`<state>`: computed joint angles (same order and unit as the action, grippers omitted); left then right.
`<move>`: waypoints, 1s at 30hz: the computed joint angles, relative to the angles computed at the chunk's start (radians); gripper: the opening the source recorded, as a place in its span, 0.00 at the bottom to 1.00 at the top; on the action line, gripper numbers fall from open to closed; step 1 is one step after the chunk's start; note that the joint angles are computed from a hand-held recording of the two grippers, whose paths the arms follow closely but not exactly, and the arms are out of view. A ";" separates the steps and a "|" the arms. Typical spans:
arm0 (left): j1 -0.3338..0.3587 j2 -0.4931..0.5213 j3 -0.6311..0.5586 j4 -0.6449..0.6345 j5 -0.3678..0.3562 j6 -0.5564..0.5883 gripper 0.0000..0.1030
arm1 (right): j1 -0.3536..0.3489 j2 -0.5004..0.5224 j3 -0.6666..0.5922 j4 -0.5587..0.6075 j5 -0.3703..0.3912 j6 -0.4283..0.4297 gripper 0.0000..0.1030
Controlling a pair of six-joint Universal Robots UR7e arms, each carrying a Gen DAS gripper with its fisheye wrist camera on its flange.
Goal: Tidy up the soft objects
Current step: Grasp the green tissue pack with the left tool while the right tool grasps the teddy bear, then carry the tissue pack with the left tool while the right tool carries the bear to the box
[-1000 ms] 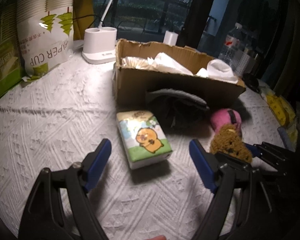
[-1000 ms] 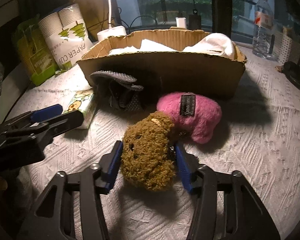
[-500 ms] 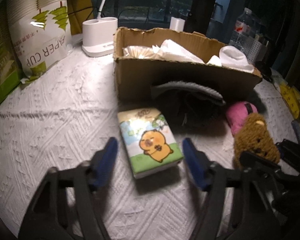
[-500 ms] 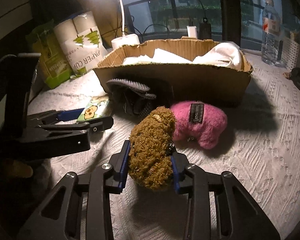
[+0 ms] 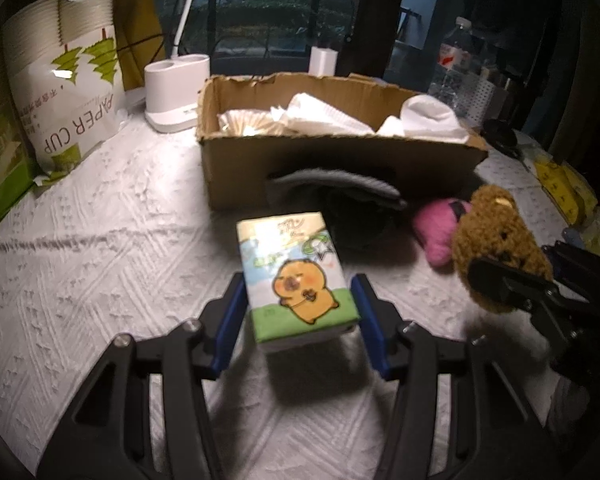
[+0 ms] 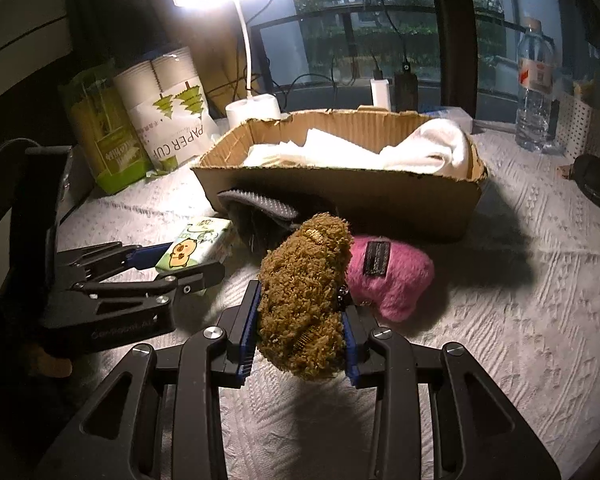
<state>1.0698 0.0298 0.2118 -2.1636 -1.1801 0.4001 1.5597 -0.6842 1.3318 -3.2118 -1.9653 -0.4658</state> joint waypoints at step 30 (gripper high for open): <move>-0.038 -0.156 0.247 -0.196 -0.090 0.057 0.52 | 0.026 -0.028 -0.006 -0.051 0.003 -0.034 0.35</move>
